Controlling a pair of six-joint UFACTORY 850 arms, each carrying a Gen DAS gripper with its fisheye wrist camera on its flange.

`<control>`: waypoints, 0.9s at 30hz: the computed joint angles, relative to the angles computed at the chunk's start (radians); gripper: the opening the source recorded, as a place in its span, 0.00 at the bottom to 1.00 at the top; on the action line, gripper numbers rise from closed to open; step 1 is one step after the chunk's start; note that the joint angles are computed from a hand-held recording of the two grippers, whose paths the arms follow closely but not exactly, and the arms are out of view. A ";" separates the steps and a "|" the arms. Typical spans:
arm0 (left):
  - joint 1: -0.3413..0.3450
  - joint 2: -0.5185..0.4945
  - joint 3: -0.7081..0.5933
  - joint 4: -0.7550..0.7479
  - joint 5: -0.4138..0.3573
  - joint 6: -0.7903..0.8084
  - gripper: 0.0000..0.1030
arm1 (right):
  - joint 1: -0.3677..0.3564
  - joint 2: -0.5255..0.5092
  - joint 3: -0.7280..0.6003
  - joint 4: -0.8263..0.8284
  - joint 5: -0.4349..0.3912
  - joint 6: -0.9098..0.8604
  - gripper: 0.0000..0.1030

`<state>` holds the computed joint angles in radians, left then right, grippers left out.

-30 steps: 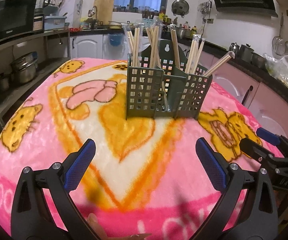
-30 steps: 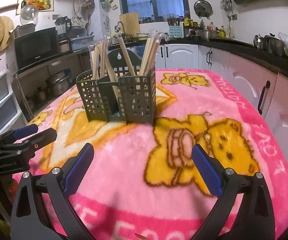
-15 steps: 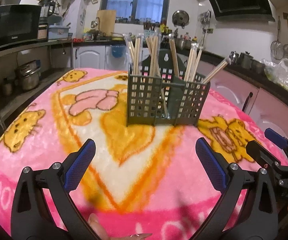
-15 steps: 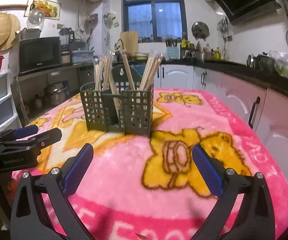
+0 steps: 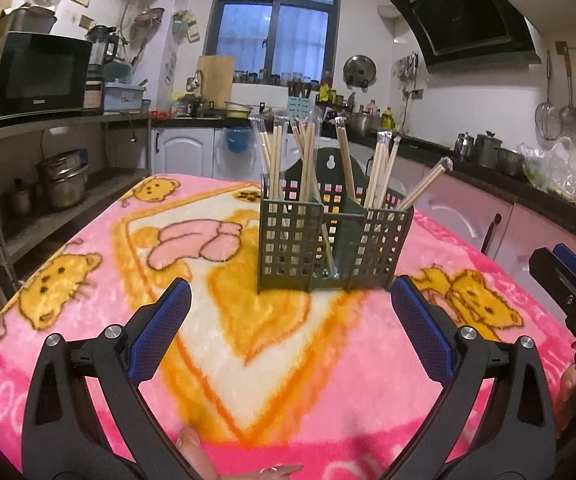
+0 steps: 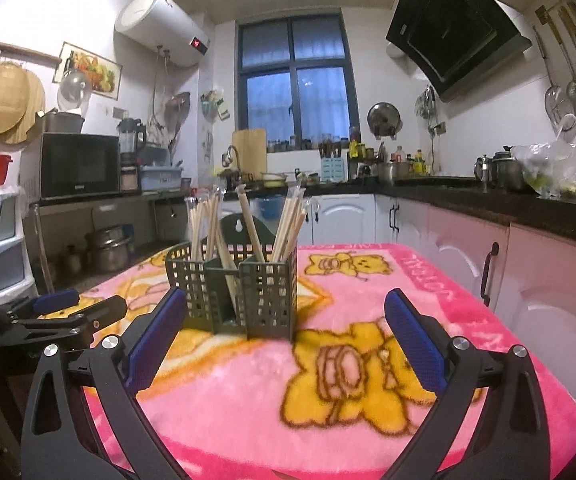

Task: Organize utensils

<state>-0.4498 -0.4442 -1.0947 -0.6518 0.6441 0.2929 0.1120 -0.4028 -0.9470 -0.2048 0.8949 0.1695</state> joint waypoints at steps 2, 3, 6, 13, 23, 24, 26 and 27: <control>-0.001 -0.001 0.003 0.011 0.014 -0.007 0.90 | 0.000 -0.006 -0.006 -0.004 -0.005 0.003 0.94; -0.001 -0.003 0.002 0.009 0.015 -0.003 0.90 | 0.002 -0.008 -0.005 -0.001 -0.005 -0.001 0.94; -0.001 -0.007 0.000 0.015 0.013 -0.010 0.90 | 0.004 -0.012 -0.005 0.000 -0.005 -0.012 0.94; 0.007 -0.010 -0.003 0.034 0.000 -0.035 0.90 | 0.010 -0.014 -0.010 -0.005 -0.022 -0.014 0.94; 0.008 -0.010 -0.003 0.038 0.000 -0.038 0.90 | 0.012 -0.016 -0.011 -0.001 -0.024 -0.016 0.94; 0.008 -0.010 -0.002 0.038 -0.001 -0.038 0.90 | 0.012 -0.016 -0.011 -0.002 -0.025 -0.015 0.94; 0.008 -0.010 -0.002 0.038 -0.001 -0.038 0.90 | 0.012 -0.017 -0.012 -0.001 -0.025 -0.016 0.94; 0.008 -0.010 -0.003 0.038 -0.001 -0.038 0.90 | 0.011 -0.016 -0.012 -0.001 -0.026 -0.016 0.94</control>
